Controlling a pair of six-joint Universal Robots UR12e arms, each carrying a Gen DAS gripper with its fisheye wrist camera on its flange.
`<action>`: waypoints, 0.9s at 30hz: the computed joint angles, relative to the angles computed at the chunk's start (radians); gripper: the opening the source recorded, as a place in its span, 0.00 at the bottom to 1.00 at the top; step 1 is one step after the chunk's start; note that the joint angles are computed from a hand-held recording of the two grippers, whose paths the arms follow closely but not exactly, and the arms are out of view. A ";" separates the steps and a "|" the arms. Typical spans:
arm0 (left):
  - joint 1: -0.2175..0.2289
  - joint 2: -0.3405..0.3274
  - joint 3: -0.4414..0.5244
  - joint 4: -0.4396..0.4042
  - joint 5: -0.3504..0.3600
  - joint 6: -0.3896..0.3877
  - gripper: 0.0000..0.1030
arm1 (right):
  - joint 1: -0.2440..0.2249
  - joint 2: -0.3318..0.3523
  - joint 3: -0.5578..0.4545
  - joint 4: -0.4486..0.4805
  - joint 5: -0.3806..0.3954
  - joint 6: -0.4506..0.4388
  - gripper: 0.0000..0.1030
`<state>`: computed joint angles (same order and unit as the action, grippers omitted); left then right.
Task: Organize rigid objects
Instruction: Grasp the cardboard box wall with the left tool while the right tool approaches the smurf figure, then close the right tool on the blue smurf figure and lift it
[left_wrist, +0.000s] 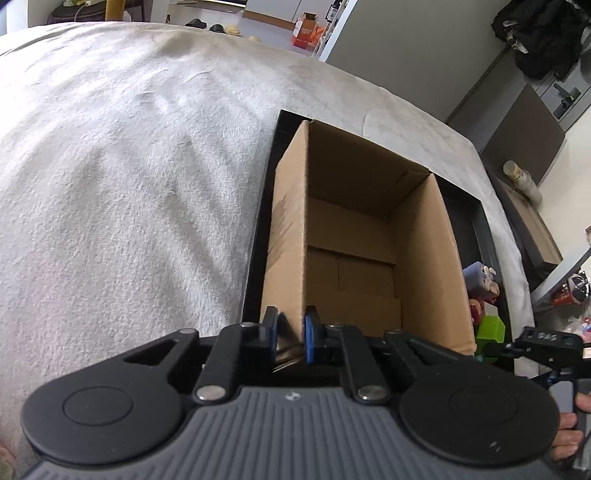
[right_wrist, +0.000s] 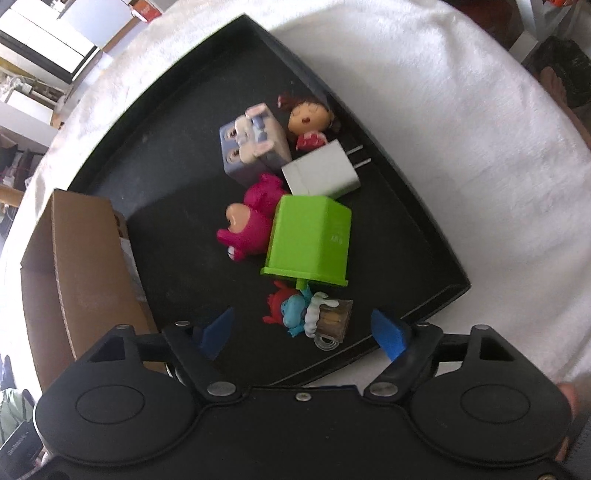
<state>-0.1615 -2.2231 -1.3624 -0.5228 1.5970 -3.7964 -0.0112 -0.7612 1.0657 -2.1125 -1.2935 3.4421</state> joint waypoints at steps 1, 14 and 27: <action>0.001 -0.001 -0.001 0.004 -0.001 -0.003 0.13 | 0.002 0.001 -0.002 0.008 -0.008 -0.001 0.74; 0.003 0.001 -0.009 0.019 -0.014 0.003 0.14 | 0.035 0.028 -0.038 0.035 -0.102 -0.014 0.71; 0.002 0.004 -0.013 0.027 -0.014 -0.002 0.14 | 0.056 0.023 -0.031 -0.009 -0.227 -0.134 0.67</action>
